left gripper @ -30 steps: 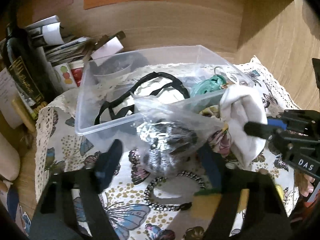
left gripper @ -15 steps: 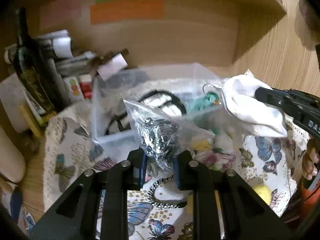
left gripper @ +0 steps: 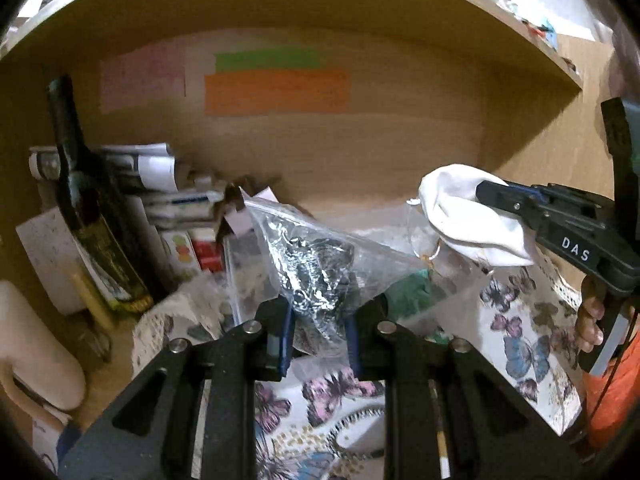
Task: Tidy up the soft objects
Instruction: 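Drop the white bag into the box with right tool while left tool drops silver bag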
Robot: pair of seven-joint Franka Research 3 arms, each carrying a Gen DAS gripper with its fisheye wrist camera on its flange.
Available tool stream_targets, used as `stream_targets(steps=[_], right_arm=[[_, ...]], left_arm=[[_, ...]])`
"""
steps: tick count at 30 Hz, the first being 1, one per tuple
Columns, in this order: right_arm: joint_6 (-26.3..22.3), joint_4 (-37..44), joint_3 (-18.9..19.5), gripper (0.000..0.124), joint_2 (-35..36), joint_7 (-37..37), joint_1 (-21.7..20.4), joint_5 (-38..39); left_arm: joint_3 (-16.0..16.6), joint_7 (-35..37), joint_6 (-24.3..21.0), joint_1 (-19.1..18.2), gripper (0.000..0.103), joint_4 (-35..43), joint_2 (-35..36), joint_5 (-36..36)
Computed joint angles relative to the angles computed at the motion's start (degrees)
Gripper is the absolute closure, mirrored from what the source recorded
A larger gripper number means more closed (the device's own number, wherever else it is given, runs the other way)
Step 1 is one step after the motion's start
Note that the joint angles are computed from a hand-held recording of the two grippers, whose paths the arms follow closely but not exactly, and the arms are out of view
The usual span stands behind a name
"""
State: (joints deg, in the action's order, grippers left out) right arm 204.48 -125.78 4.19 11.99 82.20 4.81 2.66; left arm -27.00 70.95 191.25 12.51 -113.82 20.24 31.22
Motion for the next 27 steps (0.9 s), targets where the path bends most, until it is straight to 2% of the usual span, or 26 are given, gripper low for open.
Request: stream_targets(steps=[3, 7, 8, 12, 13, 15, 17, 18, 21, 24, 26, 27], right_arm=[[-0.5, 2.6, -2.6, 0.117, 1.6, -5.6, 4.2, 6.0], [-2.9, 6.7, -4.8, 0.117, 4.6, -11.9, 7.7, 12.7], [-3.8, 7.9, -5.8, 0.117, 5.4, -13.5, 8.9, 14.7], [-9.4, 12.7, -11.9, 0.117, 9.1, -19.5, 15.2, 22.3], [-10.9, 13.6, -14.0, 0.117, 9.8, -20.2, 17.1, 23.5], [-13.6, 15.1, -21.3, 0.117, 11.9, -20.5, 23.5, 25.7], [-15.7, 15.7, -26.8, 0.117, 13.4, -19.3, 28.1, 25.8], [-17.1, 16.1, -28.1, 0.117, 13.9, -18.4, 29.0, 25.2], [-20.2, 16.4, -28.2, 0.117, 14.2, -16.7, 28.4, 22.8], [-21.4, 15.6, -28.6, 0.114, 13.5, -15.0, 28.5, 20.5], [-21.1, 14.2, -28.6, 0.102, 12.3, -14.0, 28.6, 19.0], [-20.8, 13.6, -28.5, 0.096, 11.7, -13.4, 28.5, 18.4]], left_arm=[[4.4, 0.6, -0.9, -4.3, 0.081, 2.5, 1.0, -1.4], [5.7, 3.0, -4.7, -6.6, 0.081, 6.3, 3.6, -3.5], [7.0, 3.6, -6.1, -8.1, 0.081, 7.7, 4.5, -4.2], [7.2, 7.5, -11.9, -9.8, 0.081, 12.6, 8.3, -6.7], [7.6, 8.3, -13.1, -10.5, 0.081, 13.7, 9.1, -7.3], [8.8, 9.6, -15.2, -12.0, 0.081, 15.6, 10.5, -8.4], [9.4, 11.1, -17.0, -12.9, 0.081, 17.0, 11.7, -9.7], [9.4, 12.0, -18.1, -13.1, 0.081, 17.8, 12.3, -10.7], [8.6, 14.8, -20.3, -12.9, 0.079, 19.0, 13.3, -13.8], [8.6, 16.9, -20.5, -13.2, 0.062, 18.3, 12.8, -16.3], [8.8, 17.7, -19.5, -13.4, 0.038, 16.9, 11.7, -17.9], [9.7, 17.4, -18.4, -14.1, 0.034, 15.8, 10.8, -18.2]])
